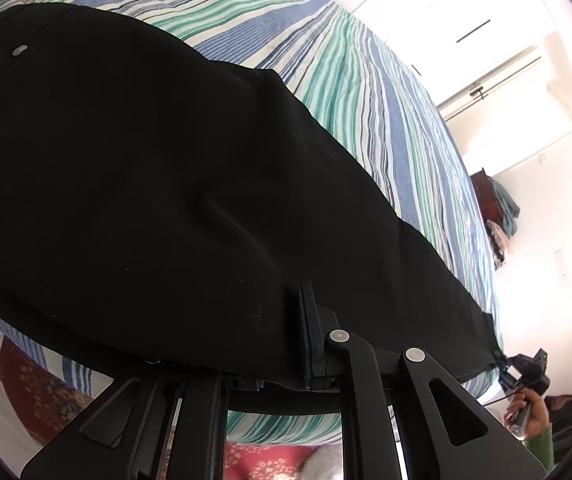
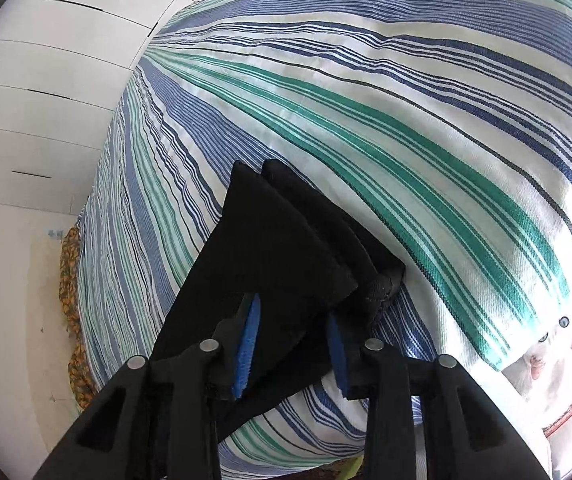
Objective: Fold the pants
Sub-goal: 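Lift the leg hems with the right gripper while the left gripper lifts the waistband, then carry the leg hems over the waistband with the right gripper, folding the trousers in half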
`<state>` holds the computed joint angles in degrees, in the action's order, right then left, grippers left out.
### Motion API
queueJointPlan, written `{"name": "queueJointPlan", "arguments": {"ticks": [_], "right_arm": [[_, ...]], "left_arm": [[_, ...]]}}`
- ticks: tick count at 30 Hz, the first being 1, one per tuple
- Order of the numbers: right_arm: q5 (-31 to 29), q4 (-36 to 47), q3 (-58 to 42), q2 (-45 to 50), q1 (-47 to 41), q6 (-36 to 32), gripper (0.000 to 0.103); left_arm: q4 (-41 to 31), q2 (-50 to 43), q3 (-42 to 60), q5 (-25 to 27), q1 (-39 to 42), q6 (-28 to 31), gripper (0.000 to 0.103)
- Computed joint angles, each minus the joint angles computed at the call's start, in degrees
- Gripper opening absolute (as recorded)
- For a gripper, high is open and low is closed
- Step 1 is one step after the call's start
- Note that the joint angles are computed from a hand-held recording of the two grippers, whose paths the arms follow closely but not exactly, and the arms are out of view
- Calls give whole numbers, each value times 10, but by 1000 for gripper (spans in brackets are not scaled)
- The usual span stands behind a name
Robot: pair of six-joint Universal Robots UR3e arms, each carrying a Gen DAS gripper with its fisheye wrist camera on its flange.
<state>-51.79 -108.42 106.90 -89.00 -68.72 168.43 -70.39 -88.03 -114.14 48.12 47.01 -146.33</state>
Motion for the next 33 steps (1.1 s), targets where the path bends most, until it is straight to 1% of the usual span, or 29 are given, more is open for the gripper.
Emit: {"name": "queueJointPlan", "arguments": {"ticks": [1, 4, 6, 8, 11, 12, 13, 14, 15, 16, 17, 19, 21, 23, 24, 25, 26, 27, 28, 29, 30, 31, 33], "right_arm": [[5, -16, 9, -6, -2, -4, 5], [12, -29, 25, -56, -12, -32, 5], [-19, -34, 22, -63, -11, -40, 5], [-44, -53, 35, -51, -11, -25, 5], [-28, -49, 45, -43, -27, -10, 5], [-32, -54, 42, -45, -22, -11, 5], [-39, -59, 39, -45, -16, -12, 5], [-46, -67, 39, -45, -9, -11, 5], [-50, -73, 43, -48, -6, -11, 5], [-52, -81, 47, -48, -3, -9, 5], [-52, -84, 50, -50, -3, -11, 5], [-50, -87, 54, -52, -5, -13, 5], [-49, -87, 55, -53, -4, -12, 5], [-47, -89, 62, -58, -7, -15, 6], [-44, -90, 64, -59, -9, -17, 8], [-38, -87, 65, -60, -12, -20, 9], [-29, -82, 67, -62, -19, -26, 12], [-13, -70, 68, -67, -34, -35, 21], [8, -60, 75, -77, -52, -44, 25], [33, -52, 87, -93, -76, -50, 30], [48, -50, 101, -114, -99, -49, 37], [57, -49, 113, -135, -122, -45, 39], [73, -23, 123, -168, -163, -51, 41]], "left_arm": [[-14, 4, 2, -4, 4, 10, 9], [-63, 27, 4, -11, 14, 44, 8], [-70, 35, -2, 10, 7, 50, 8], [-59, 33, -8, 30, 0, 38, 10], [-83, 33, 1, 22, 15, 26, 20], [-92, 36, 2, 16, 24, 26, 26], [-96, 41, 0, 11, 36, 25, 29], [-101, 45, -3, 8, 47, 26, 29], [-106, 48, -7, 4, 58, 27, 23], [-105, 49, -9, 7, 63, 26, 12], [-104, 47, -8, 14, 64, 27, 9], [-95, 50, -12, 23, 63, 25, 6], [-64, 57, -15, 36, 43, 8, 6], [-38, 64, -21, 50, 28, -3, 8], [-25, 63, -22, 62, 20, -12, 13], [-19, 64, -22, 68, 16, -15, 14], [-15, 65, -23, 72, 14, -15, 17], [-15, 69, -23, 75, 13, -12, 25], [-18, 76, -23, 76, 14, -6, 36], [-16, 78, -21, 78, 14, -7, 44], [-13, 91, -26, 82, 18, -7, 59], [-13, 108, -33, 85, 24, -5, 67], [-24, 129, -39, 89, 37, 6, 68]]}}
